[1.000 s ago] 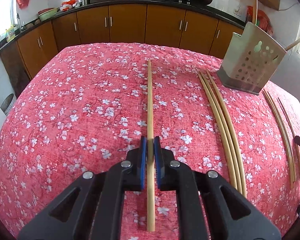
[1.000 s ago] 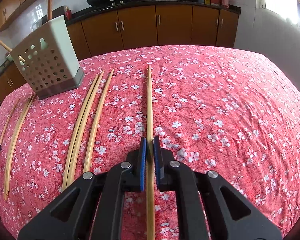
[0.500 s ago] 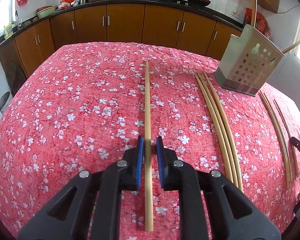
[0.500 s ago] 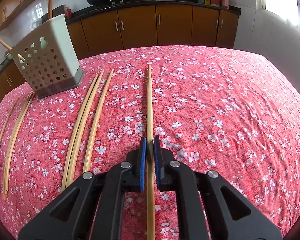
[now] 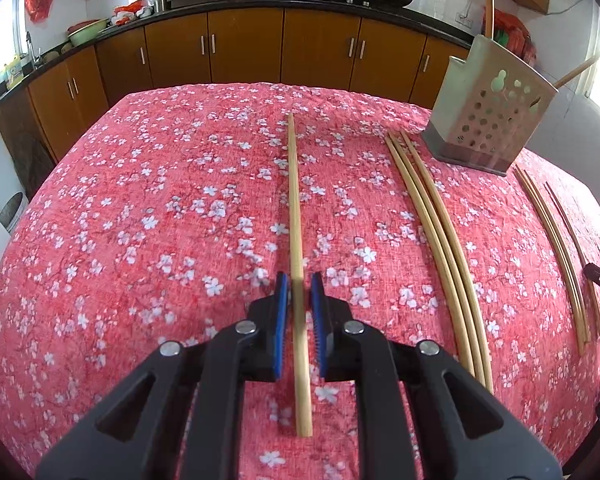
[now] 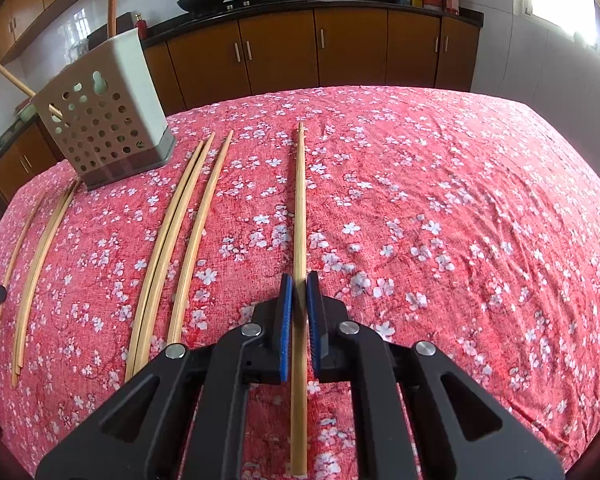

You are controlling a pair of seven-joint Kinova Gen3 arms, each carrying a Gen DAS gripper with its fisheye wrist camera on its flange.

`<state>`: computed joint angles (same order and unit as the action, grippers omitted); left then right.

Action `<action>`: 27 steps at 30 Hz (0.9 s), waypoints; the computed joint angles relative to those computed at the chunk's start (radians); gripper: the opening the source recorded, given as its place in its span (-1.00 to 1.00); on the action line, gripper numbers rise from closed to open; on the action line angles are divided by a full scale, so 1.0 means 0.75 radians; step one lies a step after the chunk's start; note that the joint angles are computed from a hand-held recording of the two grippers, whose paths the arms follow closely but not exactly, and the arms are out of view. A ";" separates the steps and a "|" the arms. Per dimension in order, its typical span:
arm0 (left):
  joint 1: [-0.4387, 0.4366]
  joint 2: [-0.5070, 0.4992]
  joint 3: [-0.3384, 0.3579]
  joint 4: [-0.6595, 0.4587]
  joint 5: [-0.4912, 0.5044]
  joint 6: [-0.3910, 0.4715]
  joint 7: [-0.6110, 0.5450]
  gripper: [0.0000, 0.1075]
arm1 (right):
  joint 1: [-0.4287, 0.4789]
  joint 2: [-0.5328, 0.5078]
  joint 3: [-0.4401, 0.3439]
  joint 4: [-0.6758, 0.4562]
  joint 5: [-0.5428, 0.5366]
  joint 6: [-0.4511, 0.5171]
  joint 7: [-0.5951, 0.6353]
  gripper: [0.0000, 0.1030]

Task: Organize utensils
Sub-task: 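Carry the left tool's chopstick into the holder while the right tool drops its chopstick in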

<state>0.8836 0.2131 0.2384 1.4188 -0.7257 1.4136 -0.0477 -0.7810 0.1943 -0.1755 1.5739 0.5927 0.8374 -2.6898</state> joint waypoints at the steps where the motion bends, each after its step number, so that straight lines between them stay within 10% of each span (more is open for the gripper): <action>1: 0.000 0.000 -0.001 -0.001 0.001 0.003 0.005 -0.84 | 0.002 -0.001 0.001 0.002 -0.002 -0.005 -0.002 -0.84; 27: 0.188 -0.040 0.035 -0.239 -0.495 0.159 0.043 -0.85 | 0.087 -0.245 -0.181 0.085 0.520 -0.060 -0.438 -0.85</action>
